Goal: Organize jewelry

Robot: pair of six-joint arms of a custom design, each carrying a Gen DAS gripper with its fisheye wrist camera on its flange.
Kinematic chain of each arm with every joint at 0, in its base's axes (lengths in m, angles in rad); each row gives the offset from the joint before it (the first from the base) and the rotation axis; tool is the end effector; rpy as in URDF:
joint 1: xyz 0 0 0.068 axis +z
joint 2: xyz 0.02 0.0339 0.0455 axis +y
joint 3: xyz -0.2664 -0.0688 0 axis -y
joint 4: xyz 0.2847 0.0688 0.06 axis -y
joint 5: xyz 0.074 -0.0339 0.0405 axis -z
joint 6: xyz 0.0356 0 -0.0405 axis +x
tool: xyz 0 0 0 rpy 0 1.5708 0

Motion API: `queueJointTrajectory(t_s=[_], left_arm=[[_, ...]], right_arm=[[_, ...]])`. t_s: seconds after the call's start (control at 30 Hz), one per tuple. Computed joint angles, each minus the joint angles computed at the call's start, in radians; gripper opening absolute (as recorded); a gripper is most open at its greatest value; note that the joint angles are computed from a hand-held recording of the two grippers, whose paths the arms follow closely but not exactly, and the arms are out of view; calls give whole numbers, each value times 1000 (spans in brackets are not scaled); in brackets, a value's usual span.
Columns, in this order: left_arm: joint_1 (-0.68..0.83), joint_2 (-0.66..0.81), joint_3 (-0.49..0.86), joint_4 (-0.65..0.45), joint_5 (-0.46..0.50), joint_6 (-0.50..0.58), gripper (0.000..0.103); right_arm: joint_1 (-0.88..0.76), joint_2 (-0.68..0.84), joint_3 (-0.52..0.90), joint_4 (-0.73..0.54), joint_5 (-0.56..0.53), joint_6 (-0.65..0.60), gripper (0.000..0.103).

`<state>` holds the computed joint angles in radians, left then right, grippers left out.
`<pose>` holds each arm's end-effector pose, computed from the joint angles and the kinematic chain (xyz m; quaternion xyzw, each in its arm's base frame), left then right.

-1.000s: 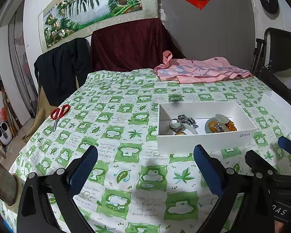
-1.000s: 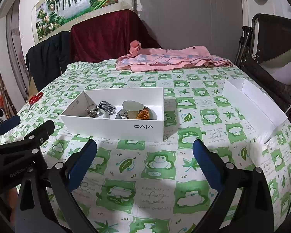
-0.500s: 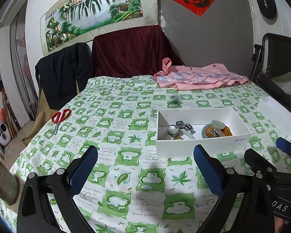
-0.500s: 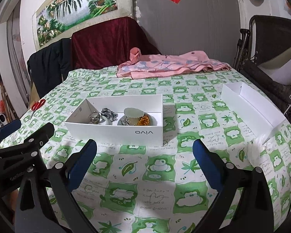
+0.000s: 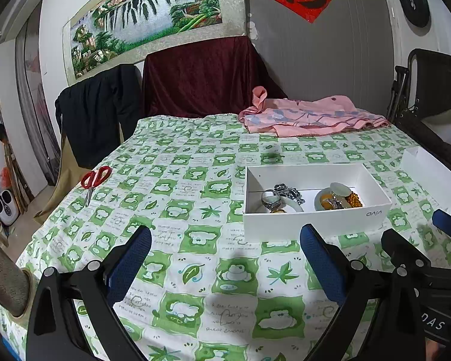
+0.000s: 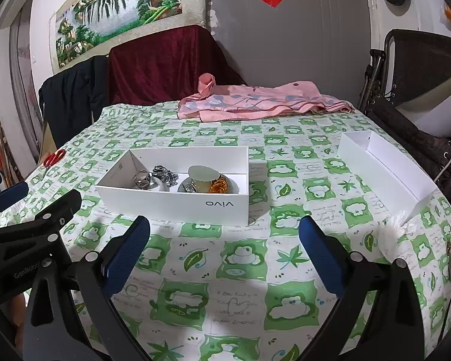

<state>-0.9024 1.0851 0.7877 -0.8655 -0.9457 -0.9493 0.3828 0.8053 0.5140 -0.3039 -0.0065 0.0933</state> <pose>0.1609 -0.1572 0.2360 -0.1127 0.8694 0.1240 0.4648 0.2004 0.0809 0.2198 -0.1289 0.8739 0.1133 0.4548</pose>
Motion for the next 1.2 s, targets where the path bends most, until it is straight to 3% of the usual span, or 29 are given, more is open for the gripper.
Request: queueJointTrajectory(t_s=[1.2], left_arm=[[1,-13,-16,3,9,3,97]], right_arm=[[0,-2,-3,7,11,-3,95]])
